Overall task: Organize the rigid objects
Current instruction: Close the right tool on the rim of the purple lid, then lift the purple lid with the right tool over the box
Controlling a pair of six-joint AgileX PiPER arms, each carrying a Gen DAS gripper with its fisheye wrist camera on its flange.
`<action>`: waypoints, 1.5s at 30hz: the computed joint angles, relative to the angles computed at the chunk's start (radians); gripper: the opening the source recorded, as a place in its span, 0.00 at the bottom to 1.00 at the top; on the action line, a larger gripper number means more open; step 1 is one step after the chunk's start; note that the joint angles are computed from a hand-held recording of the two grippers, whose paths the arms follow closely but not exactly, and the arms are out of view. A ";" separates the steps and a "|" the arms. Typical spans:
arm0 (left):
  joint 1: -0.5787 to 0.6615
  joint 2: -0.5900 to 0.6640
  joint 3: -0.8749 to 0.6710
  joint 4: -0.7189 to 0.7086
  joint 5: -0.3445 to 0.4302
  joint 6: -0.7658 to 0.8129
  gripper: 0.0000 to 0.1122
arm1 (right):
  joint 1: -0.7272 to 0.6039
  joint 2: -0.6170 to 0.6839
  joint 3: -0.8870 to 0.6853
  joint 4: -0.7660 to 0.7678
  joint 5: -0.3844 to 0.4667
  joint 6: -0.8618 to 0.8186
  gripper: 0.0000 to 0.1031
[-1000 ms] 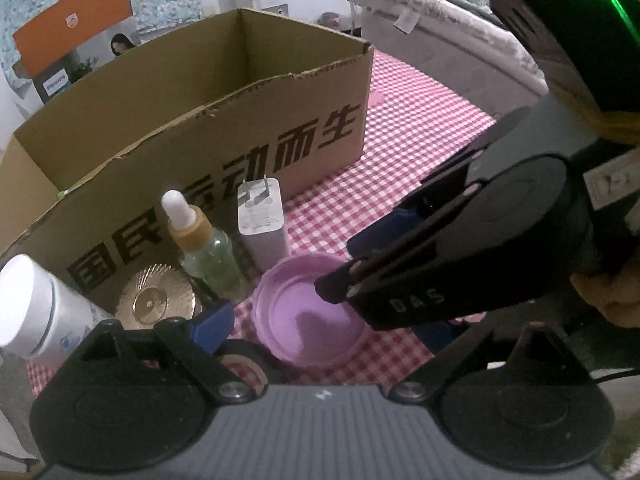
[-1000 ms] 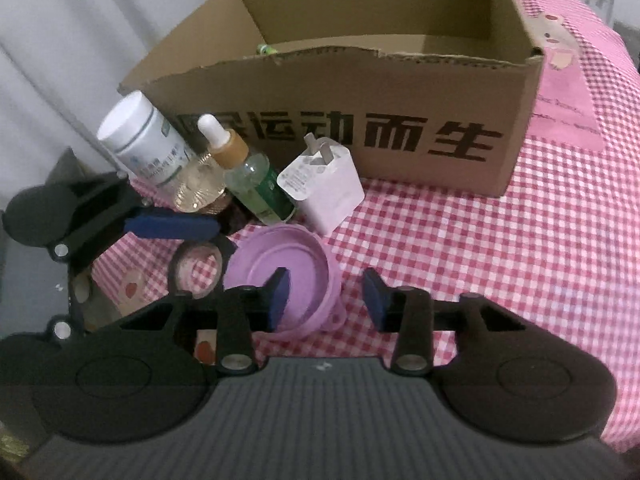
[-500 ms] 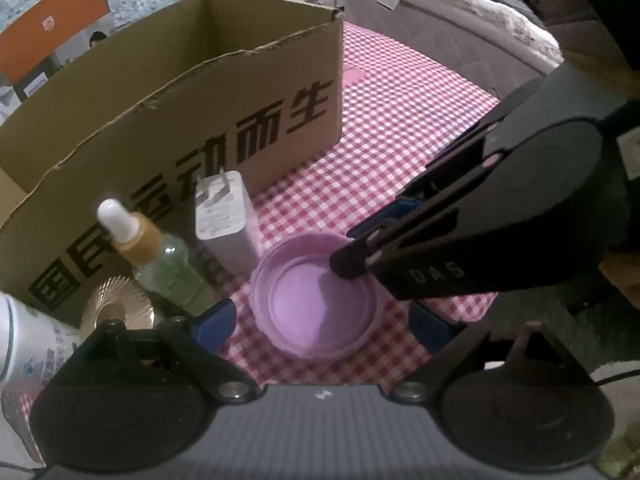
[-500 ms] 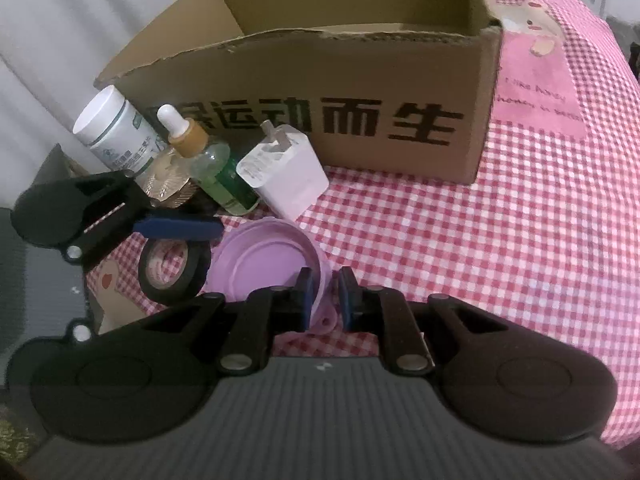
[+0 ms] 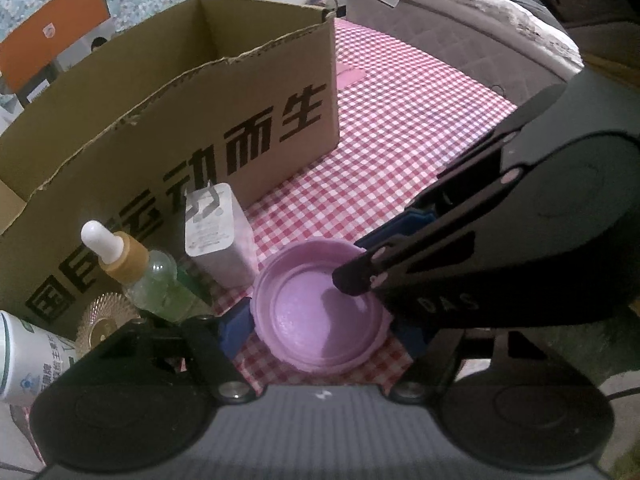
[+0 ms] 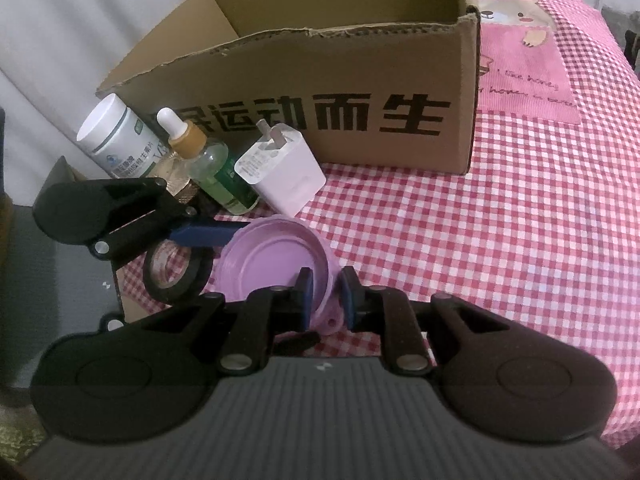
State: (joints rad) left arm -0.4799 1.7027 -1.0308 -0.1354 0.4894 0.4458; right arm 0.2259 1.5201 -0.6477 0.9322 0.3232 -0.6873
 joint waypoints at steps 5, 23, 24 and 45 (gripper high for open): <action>-0.012 -0.037 0.018 -0.005 -0.007 0.003 0.67 | -0.002 -0.030 0.024 0.001 -0.009 0.004 0.15; -0.016 -0.377 0.150 0.080 -0.099 -0.089 0.67 | 0.206 -0.360 -0.010 -0.851 0.017 0.907 0.15; -0.008 -0.399 0.149 0.093 -0.104 -0.100 0.67 | 0.218 -0.369 -0.028 -0.880 0.024 0.929 0.15; 0.361 0.218 -0.785 -0.163 0.513 0.050 0.67 | 0.054 0.348 -1.050 -0.480 0.530 0.482 0.16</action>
State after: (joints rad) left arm -0.1191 1.9206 -1.8156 -0.2988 1.0021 0.4957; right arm 0.2798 1.8683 -1.6979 0.4520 0.8533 -0.2058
